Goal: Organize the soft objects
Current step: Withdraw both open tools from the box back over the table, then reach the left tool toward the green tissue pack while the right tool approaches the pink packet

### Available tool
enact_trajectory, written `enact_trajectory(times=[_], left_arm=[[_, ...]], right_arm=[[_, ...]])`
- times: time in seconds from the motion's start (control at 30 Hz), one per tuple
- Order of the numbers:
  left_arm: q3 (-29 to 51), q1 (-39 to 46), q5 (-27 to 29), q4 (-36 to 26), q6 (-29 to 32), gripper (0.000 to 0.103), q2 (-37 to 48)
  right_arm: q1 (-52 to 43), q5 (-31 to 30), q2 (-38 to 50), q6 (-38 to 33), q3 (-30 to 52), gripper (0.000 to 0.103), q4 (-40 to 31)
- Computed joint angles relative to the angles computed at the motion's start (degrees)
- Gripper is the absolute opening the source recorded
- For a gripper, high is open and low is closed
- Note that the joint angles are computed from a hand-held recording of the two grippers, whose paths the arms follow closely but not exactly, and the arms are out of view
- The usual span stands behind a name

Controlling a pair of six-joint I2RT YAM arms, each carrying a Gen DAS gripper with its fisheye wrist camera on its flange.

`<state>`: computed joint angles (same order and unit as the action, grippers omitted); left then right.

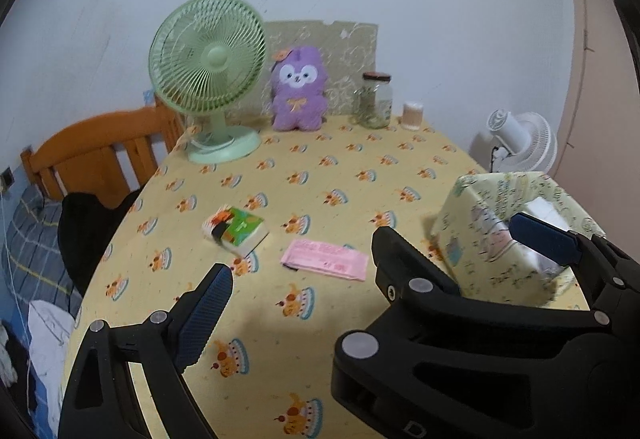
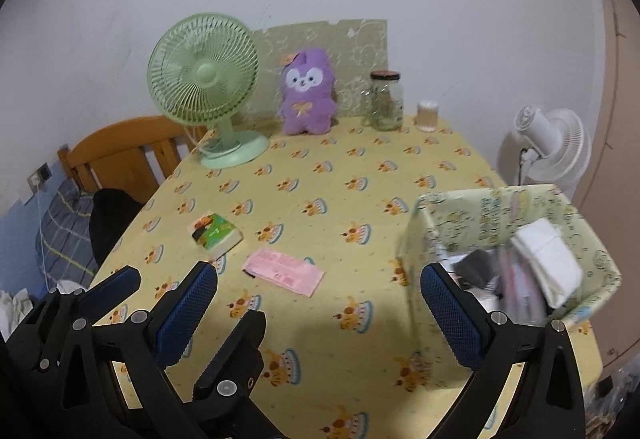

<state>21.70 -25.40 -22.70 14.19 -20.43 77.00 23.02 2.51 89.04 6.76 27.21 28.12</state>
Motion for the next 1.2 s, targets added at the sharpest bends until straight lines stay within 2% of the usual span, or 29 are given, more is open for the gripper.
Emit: enact_trajectory(times=[0.27, 0.6, 0.73, 1.2], left_arm=[[-0.5, 6.2, 5.1, 5.8, 1.4, 0.094, 6.2], [1.2, 10.4, 7.7, 9.9, 2.2, 0.094, 14.7], [2.4, 11.7, 8.7, 10.1, 2.5, 0.094, 17.5], [8.6, 15.7, 11.9, 8.2, 5.1, 0.094, 26.5]], right_arm=[[2.6, 0.8, 8.0, -1.5, 4.9, 0.102, 0.9], [3.1, -1.0, 17.6, -2.9, 11.7, 0.096, -0.3], [3.1, -1.9, 20.5, -3.8, 14.2, 0.089, -1.2], [3.3, -2.3, 29.2, -6.8, 23.1, 0.086, -4.5]])
